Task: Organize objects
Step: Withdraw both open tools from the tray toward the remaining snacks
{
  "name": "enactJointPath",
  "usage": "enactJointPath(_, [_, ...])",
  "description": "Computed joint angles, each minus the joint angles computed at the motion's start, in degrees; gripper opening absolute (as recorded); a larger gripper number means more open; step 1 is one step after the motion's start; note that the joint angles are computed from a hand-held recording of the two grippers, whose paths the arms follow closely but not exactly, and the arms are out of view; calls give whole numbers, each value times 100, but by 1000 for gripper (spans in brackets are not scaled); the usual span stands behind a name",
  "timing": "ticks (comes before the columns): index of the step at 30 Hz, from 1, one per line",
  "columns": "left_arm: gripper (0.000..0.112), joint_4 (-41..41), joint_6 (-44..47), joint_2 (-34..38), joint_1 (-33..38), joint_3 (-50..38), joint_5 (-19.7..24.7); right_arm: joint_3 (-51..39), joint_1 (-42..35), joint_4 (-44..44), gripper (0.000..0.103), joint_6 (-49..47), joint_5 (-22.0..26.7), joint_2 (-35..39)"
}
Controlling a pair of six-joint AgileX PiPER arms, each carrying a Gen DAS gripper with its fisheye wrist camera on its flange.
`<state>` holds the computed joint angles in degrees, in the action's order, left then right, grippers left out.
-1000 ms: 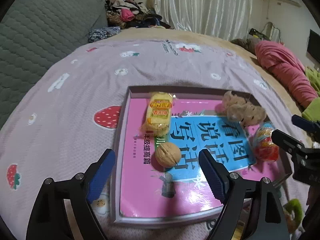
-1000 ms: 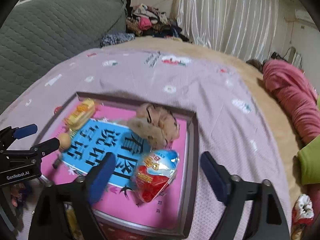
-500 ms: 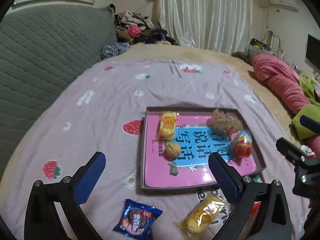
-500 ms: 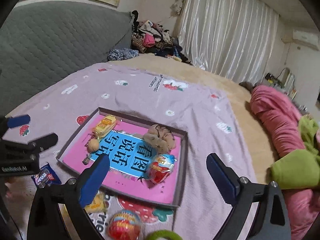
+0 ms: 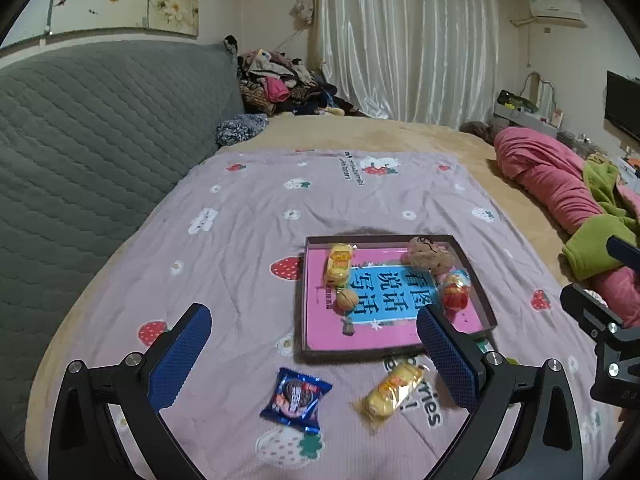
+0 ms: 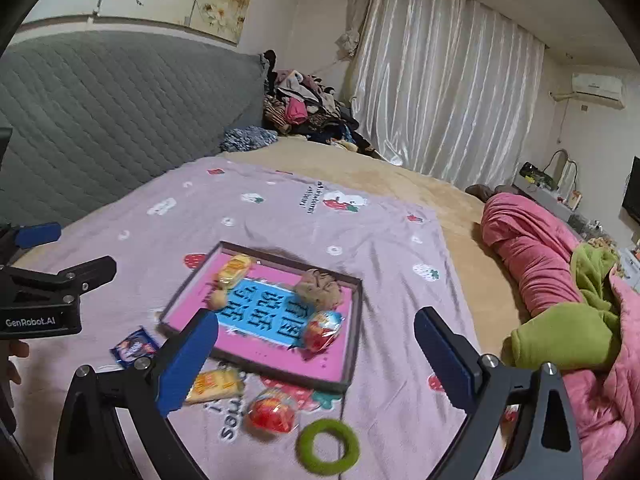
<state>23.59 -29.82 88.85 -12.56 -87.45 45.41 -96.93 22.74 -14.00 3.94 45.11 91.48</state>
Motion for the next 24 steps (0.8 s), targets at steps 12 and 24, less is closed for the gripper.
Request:
enactJointPath(12, [103,712,-766,-1254,-560,1160,353,608,395,-113,99,305,334,-925])
enactJointPath(24, [103,1132,-1386,-2003,-1199,1748,844,1512,676,-398,100,749,395,-1664])
